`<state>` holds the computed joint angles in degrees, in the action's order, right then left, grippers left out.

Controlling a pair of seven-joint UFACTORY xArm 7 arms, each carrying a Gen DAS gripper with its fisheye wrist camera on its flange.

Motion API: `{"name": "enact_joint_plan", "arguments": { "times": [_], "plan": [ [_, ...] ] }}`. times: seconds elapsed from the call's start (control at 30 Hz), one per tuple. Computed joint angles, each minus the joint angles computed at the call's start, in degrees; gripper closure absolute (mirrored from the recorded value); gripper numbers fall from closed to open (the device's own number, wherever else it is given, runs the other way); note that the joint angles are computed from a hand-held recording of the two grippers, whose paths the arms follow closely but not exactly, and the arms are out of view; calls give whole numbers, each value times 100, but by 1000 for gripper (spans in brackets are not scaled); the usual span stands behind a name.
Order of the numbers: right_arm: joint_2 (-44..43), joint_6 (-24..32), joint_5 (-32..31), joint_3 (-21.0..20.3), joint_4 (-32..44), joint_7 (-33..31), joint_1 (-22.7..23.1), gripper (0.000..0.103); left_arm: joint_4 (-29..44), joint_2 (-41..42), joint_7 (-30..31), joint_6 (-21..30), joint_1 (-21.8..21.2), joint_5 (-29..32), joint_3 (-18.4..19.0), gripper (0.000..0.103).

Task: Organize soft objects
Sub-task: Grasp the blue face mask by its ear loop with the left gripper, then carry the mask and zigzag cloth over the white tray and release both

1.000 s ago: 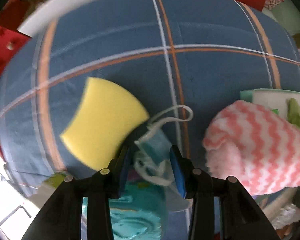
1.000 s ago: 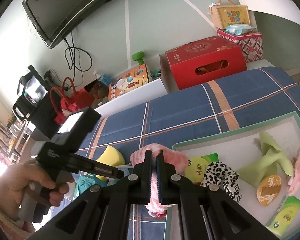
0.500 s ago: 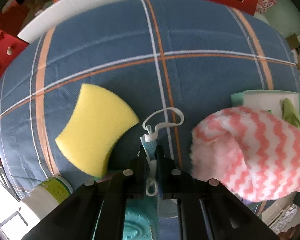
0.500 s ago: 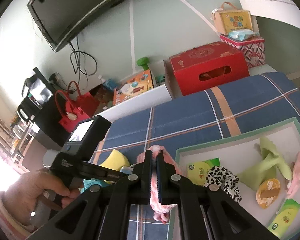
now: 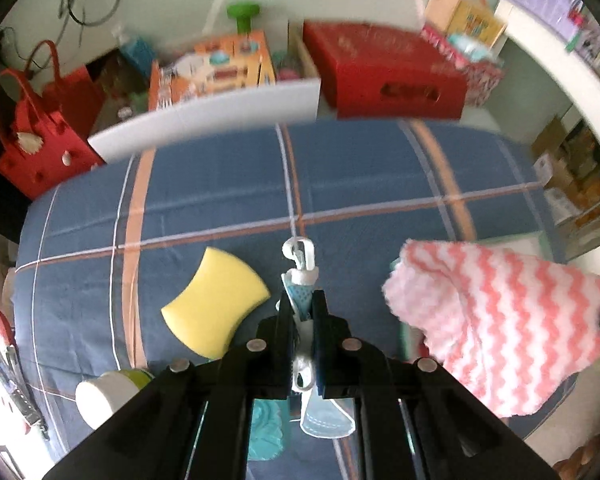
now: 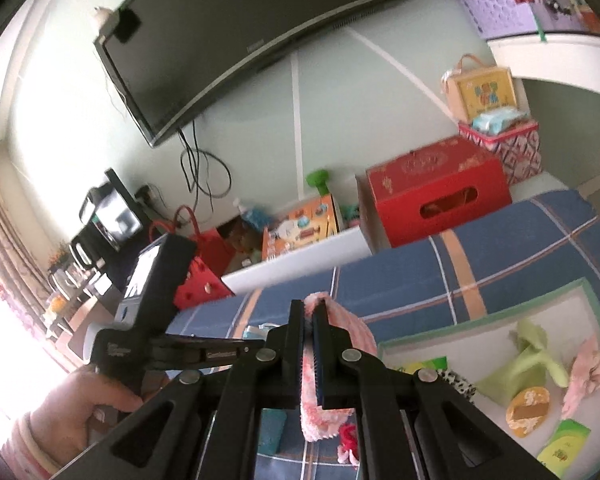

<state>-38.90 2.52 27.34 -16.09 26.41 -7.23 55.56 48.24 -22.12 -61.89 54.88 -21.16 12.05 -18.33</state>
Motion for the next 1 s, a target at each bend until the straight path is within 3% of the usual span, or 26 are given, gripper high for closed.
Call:
{"name": "enact_joint_plan", "arguments": {
  "times": [0.27, 0.57, 0.8, 1.0],
  "plan": [
    [-761, -258, -378, 398, -319, 438, -836, 98, 129, -214, -389, -579, 2, 385, -312, 95],
    [-1286, -55, -1020, 916, -515, 1126, -2223, 98, 688, 416, -764, -1302, -68, 987, -620, 95],
    [-997, 193, -1430, 1224, -519, 1489, -3158, 98, 929, 1293, -1130, -2094, -345, 1543, -527, 95],
    [-141, 580, -1392, 945, -349, 1534, -3229, 98, 869, 2037, -1383, -2913, -662, 1677, -124, 95]
  ]
}}
